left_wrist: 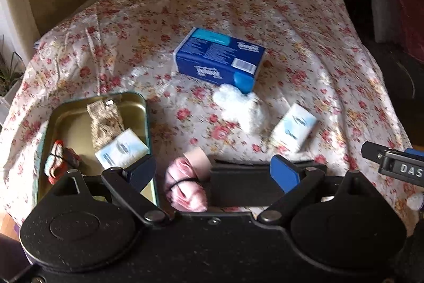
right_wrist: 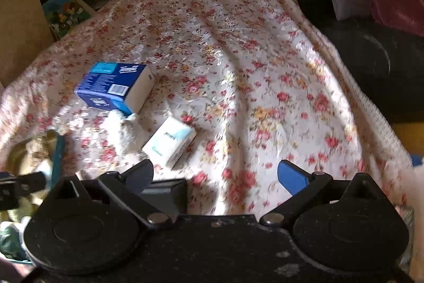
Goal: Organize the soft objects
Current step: 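Grasp the small white tissue pack with the right gripper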
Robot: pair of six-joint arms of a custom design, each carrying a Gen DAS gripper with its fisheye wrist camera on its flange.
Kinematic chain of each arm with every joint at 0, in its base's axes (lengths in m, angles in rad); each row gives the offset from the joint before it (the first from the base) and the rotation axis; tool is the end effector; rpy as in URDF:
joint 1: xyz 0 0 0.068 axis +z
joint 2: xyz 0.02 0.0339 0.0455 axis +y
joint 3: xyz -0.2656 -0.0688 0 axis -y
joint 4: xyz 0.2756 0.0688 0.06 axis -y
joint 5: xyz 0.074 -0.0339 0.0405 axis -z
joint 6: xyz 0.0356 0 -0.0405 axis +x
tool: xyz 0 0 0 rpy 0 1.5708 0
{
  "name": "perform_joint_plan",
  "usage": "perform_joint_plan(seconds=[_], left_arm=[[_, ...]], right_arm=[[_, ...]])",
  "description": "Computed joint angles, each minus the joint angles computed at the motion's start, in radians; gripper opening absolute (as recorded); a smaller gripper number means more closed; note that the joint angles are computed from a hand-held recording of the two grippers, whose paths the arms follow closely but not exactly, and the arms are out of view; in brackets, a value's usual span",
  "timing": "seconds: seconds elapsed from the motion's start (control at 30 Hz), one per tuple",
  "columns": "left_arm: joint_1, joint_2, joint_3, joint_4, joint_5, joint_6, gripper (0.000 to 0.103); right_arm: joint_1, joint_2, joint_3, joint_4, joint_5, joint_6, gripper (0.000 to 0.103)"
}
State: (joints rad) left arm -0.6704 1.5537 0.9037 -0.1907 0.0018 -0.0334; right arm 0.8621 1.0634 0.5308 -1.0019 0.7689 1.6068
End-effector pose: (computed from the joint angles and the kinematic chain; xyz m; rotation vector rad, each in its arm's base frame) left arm 0.2697 -0.2139 0.1784 0.7641 2.3146 -0.3231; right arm 0.1245 0.1072 0.1579 0.8858 2.2197 -0.2782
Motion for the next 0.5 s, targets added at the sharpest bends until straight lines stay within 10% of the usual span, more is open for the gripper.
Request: perform_joint_plan(seconds=[0.5], left_arm=[[0.076, 0.094, 0.108, -0.064, 0.023, -0.057, 0.091]], right_arm=[[-0.413, 0.381, 0.193, 0.406, -0.182, -0.621, 0.094]])
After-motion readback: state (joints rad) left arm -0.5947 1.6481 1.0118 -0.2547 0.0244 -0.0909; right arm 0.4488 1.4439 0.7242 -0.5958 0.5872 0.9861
